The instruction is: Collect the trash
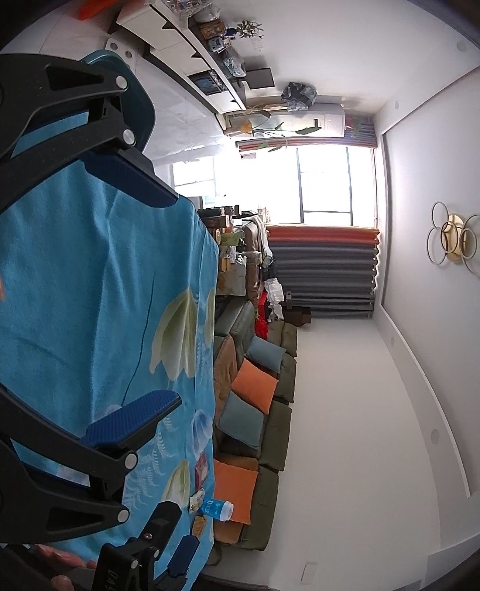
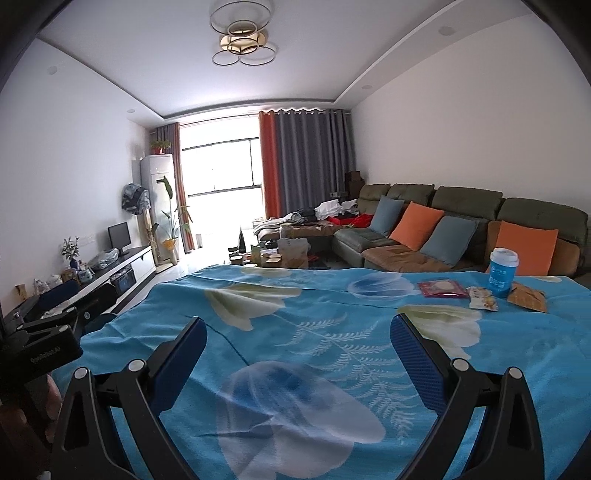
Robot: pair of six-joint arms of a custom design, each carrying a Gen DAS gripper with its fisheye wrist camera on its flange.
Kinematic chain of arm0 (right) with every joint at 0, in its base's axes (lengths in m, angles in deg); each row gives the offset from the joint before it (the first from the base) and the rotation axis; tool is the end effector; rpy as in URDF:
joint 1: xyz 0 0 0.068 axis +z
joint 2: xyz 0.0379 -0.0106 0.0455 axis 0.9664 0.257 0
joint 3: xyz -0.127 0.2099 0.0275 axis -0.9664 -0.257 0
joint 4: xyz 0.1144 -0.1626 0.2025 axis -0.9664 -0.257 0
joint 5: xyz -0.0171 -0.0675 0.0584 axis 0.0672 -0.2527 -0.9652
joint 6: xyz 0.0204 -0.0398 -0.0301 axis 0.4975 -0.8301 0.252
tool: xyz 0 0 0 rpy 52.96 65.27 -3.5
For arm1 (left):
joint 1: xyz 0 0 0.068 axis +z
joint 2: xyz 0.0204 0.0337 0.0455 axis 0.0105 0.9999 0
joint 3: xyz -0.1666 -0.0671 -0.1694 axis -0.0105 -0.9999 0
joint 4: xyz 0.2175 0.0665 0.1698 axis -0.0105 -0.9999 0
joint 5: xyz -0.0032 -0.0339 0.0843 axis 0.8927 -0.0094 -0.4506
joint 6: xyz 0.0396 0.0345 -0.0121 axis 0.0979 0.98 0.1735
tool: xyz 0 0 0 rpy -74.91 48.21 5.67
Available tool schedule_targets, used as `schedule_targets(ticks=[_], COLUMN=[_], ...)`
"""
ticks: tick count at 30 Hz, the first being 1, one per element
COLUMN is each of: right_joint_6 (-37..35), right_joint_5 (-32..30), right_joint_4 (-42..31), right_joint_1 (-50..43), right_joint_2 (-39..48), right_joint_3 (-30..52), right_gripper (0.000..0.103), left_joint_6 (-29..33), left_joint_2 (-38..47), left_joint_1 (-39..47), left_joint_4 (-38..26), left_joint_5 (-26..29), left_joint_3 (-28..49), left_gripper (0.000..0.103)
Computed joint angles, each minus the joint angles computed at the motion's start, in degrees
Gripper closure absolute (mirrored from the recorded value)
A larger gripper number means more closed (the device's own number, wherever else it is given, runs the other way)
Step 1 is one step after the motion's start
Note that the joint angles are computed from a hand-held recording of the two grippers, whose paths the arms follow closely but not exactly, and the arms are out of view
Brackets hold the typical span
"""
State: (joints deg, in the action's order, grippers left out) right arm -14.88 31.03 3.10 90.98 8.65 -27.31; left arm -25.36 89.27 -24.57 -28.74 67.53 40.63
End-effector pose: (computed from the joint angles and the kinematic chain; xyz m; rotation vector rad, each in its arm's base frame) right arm 0.1607 0.0358 0.1975 0.0807 1.8666 0.0504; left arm 0.2064 -0.0894 0.2001 0.2056 1.8048 -0.1748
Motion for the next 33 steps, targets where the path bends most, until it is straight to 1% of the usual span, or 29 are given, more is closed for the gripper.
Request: schedule_targets(ticks=[6,22,33], right_joint_6=[-0.10,-0.64,-1.65], right_joint_5=[1.18,2.45,5.95], right_joint_4=[-0.76,-1.43,-1.37], right_joint_1=[-0.54,-1.06,1.38], right_joint_2=[-1.68,-4.92,-6.08], right_joint_3=[-0.48,-0.94,-1.00], right_gripper=[0.007,0.007,0.007], left_joint_6=[0.44,0.82,1.52], left_joint_2=[-0.17,-0.21,-1.46], left_joint_1=[-1.79,-2.86,-4.40], left_joint_4=[0.95,2.29,2.60], left_joint_5=[-1.89,-3.48,-5.85], left_joint_3=[-0.34,-0.79,-1.30], left_gripper=[0.006,0.006,0.006])
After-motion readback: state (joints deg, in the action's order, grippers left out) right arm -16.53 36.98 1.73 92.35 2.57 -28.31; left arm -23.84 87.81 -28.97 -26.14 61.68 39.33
